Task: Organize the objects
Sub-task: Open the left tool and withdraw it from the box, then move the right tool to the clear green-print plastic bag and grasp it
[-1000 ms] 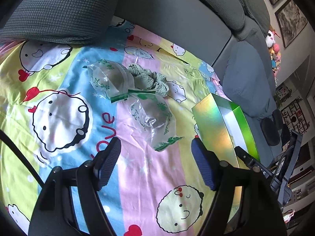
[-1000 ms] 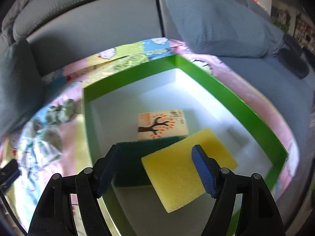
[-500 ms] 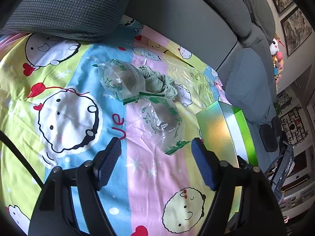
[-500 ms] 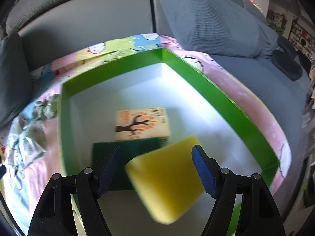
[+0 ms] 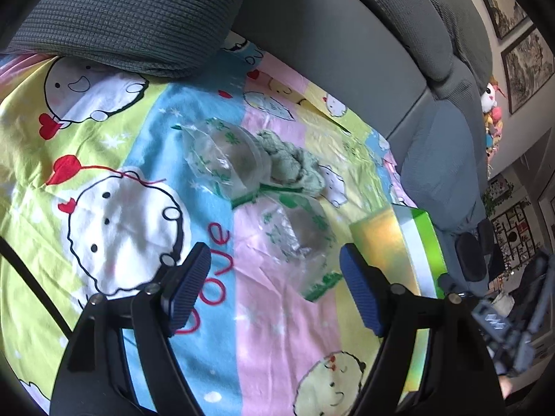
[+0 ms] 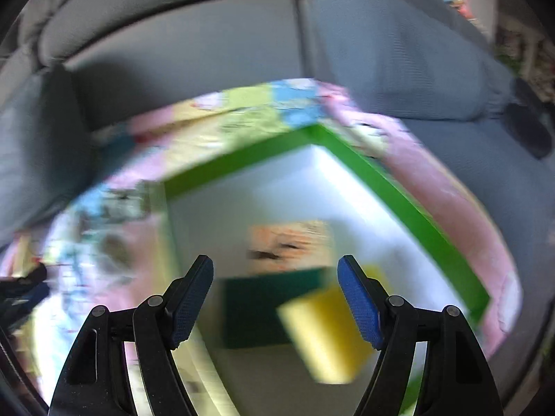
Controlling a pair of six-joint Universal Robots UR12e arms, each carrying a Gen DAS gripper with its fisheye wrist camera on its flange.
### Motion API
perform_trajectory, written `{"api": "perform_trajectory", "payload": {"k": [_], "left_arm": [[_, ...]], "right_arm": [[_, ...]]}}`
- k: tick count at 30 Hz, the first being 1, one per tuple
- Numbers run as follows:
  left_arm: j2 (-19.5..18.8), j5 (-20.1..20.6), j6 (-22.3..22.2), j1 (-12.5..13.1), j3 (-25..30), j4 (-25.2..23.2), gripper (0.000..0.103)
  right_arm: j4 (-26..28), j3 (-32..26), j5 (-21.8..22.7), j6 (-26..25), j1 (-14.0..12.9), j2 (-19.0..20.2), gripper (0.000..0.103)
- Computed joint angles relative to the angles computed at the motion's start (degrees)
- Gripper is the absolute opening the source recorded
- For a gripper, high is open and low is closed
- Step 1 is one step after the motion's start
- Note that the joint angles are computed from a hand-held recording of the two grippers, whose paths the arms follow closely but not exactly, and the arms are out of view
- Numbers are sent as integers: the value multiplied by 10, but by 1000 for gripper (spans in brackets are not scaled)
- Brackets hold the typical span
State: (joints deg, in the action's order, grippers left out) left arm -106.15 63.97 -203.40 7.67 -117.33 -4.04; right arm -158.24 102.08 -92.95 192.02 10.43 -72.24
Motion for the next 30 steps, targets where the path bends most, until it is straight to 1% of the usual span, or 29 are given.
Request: {"api": "perform_trajectory", "payload": {"k": [1,3,4,6,7,9,10,11,12,14,17,18,20,21,24,26,27,28,29,30], "left_arm": [[-2,12,-1,-2,3,-7,77],[-5,18,2,-2,8,-21,77],[-8,14,3,-1,10,-24,77],[-13,9,3,1,15,-31,77],[-15,10,0,1,17,-36,77],[-18,12,-11,2,19,-39,81],[-20,13,-18,3,20,-39,82],[-21,12,-21,4,20,-41,86],[-22,12,-23,4,20,-42,89],[-24,13,-24,3,21,-46,89],[-24,15,-22,0,21,-50,89],[-25,16,-25,-1,21,-47,90],[-26,15,-27,-2,21,-46,90],[-25,16,-24,-3,21,-49,90],[-24,30,-14,-8,21,-49,90],[-24,37,-15,-9,19,-43,90],[-24,37,-15,-9,18,-40,90],[-25,37,-16,-9,17,-37,90],[-25,37,-17,-10,17,-36,90],[-25,37,-19,-10,17,-35,89]], "right_arm": [[8,-8,43,-1,-4,2,76],[35,-31,138,0,-11,12,76],[46,-43,170,-1,-11,20,76],[50,-67,201,-17,-1,36,76],[54,-78,199,-26,5,44,76],[63,-100,191,-42,17,60,76],[59,-109,193,-45,22,70,76],[54,-115,195,-45,24,77,76],[49,-117,201,-46,24,83,80],[53,-121,216,-42,22,91,88],[48,-116,256,-15,12,97,88],[41,-113,256,-16,11,97,89],[30,-109,236,-20,14,96,90],[28,-108,235,-24,13,96,90],[26,-105,265,-21,5,97,90],[9,-101,278,-15,1,97,90],[-3,-97,294,-11,-2,97,90],[-11,-95,300,-6,-3,97,90],[-19,-94,298,-2,-3,97,84],[-25,-93,284,-6,0,96,68]]}}
